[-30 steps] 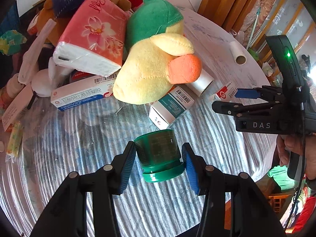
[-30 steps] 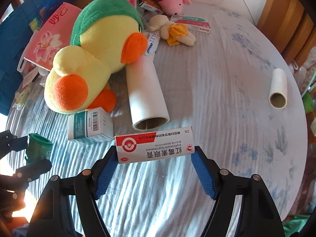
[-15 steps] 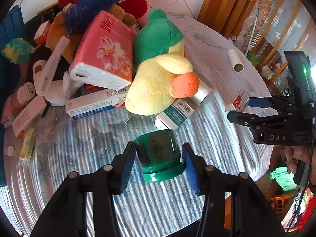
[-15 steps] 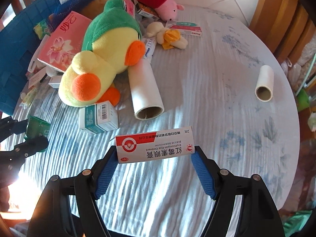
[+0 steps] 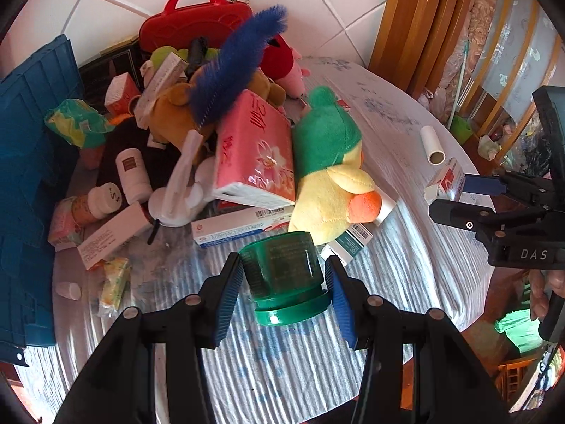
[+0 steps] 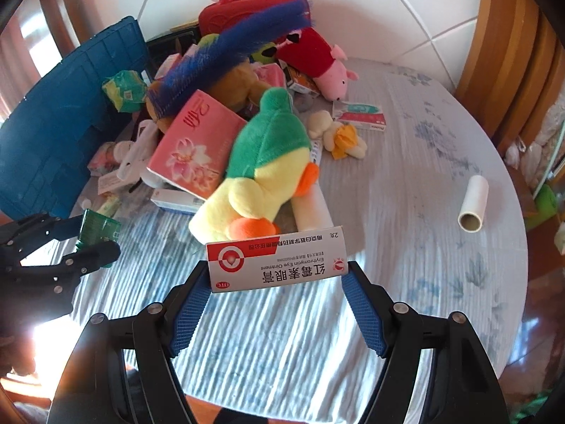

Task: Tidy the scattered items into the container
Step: 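Carry the green jar and ointment box over the blue crate with both tools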

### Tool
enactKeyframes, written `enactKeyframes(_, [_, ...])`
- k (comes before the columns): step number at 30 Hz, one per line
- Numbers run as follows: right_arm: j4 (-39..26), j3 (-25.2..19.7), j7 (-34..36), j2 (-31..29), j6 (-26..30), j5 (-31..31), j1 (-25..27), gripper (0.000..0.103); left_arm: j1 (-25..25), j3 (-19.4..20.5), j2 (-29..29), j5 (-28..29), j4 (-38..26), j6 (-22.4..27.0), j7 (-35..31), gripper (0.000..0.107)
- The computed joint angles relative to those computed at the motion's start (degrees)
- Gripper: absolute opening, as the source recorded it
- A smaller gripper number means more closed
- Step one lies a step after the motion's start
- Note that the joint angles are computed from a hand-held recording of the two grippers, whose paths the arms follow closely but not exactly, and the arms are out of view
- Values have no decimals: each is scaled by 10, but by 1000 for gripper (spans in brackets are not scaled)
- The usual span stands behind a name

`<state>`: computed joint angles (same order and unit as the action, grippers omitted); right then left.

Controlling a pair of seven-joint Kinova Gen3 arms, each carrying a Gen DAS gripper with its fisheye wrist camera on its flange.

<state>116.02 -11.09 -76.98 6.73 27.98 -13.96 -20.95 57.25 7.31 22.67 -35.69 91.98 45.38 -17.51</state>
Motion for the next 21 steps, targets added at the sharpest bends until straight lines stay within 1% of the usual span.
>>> enactKeyframes(4, [-18, -5, -29, -13, 8, 9, -18, 75, -8, 0, -30, -11, 12, 14, -5, 47])
enactKeyframes(9, [-49, -11, -65, -29, 24, 18, -41, 75, -29, 14, -74, -35, 22, 42, -8, 47])
enactKeyframes(11, [-63, -14, -91, -33, 30, 35, -54, 75, -41, 22, -92, -44, 26, 51, -8, 47])
enactKeyframes(16, [-105, -25, -129, -39, 41, 58, -81, 75, -75, 44, -136, -71, 35, 72, -11, 47])
enactKeyframes(21, [-158, -35, -171, -33, 53, 93, -112, 75, -122, 66, -181, -80, 50, 72, -25, 47])
